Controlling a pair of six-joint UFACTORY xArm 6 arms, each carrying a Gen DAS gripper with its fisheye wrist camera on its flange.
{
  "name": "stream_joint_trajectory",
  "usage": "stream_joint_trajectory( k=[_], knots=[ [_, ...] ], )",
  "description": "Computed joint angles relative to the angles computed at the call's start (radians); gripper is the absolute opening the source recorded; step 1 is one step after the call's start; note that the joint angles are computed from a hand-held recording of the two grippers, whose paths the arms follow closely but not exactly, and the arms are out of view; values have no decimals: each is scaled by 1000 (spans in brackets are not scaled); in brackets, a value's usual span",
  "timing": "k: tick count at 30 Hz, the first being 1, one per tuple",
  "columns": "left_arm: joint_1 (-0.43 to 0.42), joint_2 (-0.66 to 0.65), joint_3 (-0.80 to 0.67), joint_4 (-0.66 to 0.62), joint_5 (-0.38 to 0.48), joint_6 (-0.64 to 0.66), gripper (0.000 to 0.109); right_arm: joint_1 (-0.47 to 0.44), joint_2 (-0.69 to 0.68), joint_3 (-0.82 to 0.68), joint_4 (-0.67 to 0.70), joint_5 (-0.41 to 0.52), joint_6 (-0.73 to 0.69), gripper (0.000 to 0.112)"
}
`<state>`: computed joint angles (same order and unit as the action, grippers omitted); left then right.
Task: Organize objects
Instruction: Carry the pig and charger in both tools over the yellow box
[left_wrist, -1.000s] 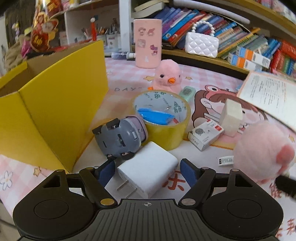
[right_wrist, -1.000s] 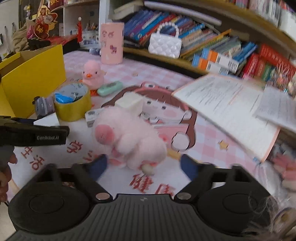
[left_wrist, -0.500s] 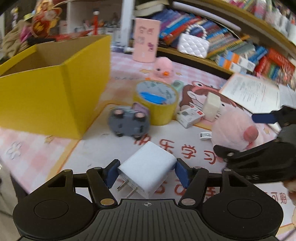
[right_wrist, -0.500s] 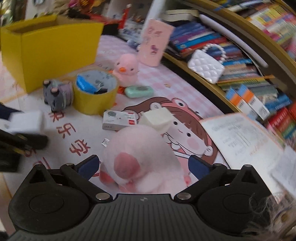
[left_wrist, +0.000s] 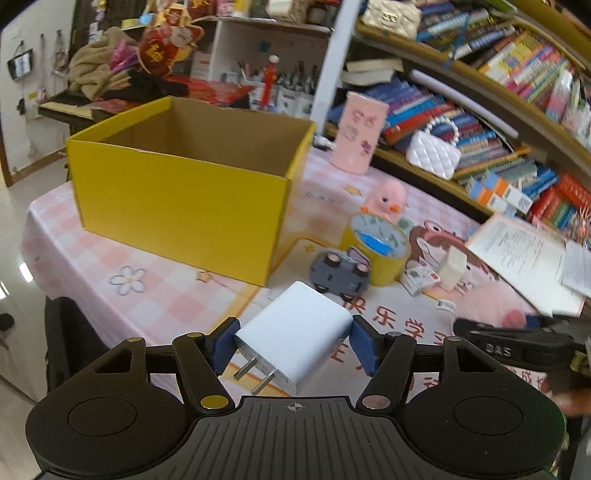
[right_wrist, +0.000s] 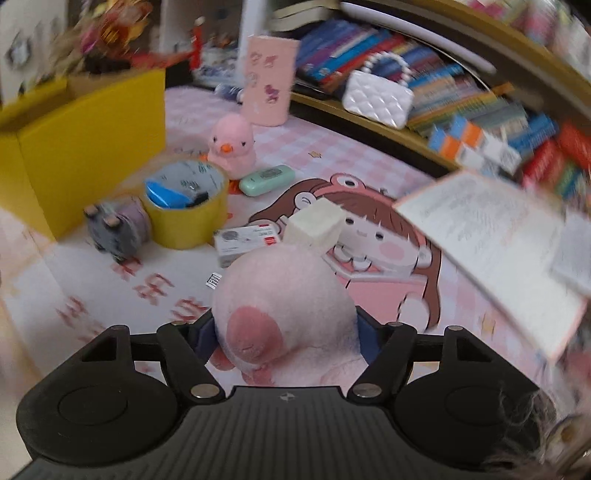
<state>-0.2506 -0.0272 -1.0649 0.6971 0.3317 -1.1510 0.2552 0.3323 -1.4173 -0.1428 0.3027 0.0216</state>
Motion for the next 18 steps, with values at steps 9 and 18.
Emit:
stream_joint_trajectory(
  k=[9,18],
  knots=[
    [86,-126,165,-55,-141,26,64,117,-204,182,105,68,145,70],
    [170,-301,371,-535,-237,610,64,286,-276,233,-223,100,557,71]
  ],
)
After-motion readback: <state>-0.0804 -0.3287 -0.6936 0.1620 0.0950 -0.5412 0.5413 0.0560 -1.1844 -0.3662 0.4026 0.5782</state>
